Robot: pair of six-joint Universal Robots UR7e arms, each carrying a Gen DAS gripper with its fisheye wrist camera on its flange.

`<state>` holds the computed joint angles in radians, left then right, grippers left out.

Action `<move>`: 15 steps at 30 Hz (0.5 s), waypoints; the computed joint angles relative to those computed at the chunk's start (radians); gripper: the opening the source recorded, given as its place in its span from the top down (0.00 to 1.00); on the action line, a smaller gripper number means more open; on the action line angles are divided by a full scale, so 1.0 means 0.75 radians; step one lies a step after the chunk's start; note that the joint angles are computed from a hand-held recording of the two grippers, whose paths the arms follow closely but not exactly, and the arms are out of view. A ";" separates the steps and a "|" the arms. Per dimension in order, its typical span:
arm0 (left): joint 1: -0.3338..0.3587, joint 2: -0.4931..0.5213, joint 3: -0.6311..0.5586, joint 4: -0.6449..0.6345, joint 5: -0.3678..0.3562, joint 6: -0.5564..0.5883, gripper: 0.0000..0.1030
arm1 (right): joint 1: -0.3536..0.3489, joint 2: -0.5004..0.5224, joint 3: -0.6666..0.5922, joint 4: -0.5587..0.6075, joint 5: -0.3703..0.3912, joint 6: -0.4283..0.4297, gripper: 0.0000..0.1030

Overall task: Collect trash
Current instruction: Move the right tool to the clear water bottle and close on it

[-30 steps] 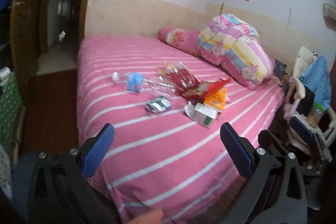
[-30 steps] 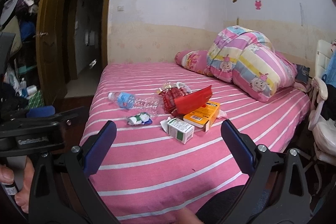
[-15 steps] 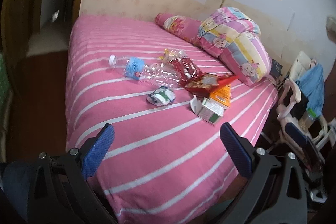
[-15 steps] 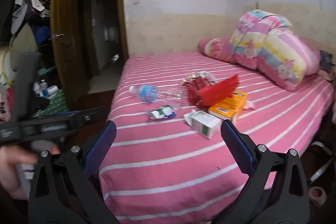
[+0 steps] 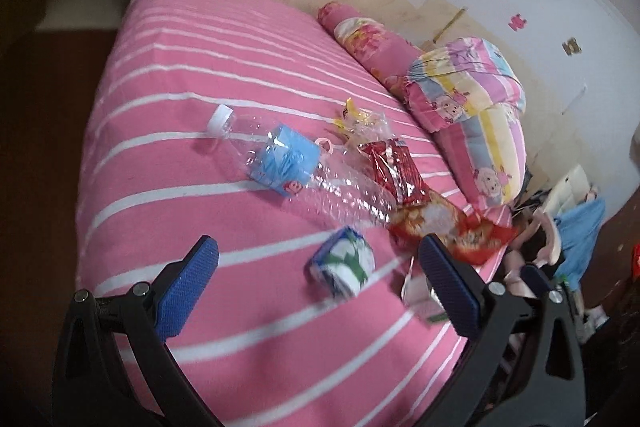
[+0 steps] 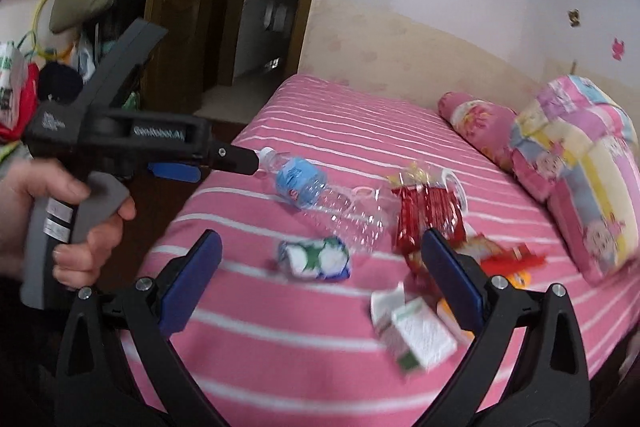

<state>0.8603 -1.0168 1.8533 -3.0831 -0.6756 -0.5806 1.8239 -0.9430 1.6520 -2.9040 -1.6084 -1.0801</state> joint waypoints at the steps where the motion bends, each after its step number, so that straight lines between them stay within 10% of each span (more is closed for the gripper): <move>1: 0.029 0.004 -0.028 0.007 -0.044 -0.005 0.05 | 0.005 0.046 -0.048 0.003 -0.009 -0.013 0.04; 15: 0.315 0.127 -0.418 0.323 -0.427 -0.096 0.05 | -0.009 0.461 -0.577 0.253 -0.080 0.050 0.04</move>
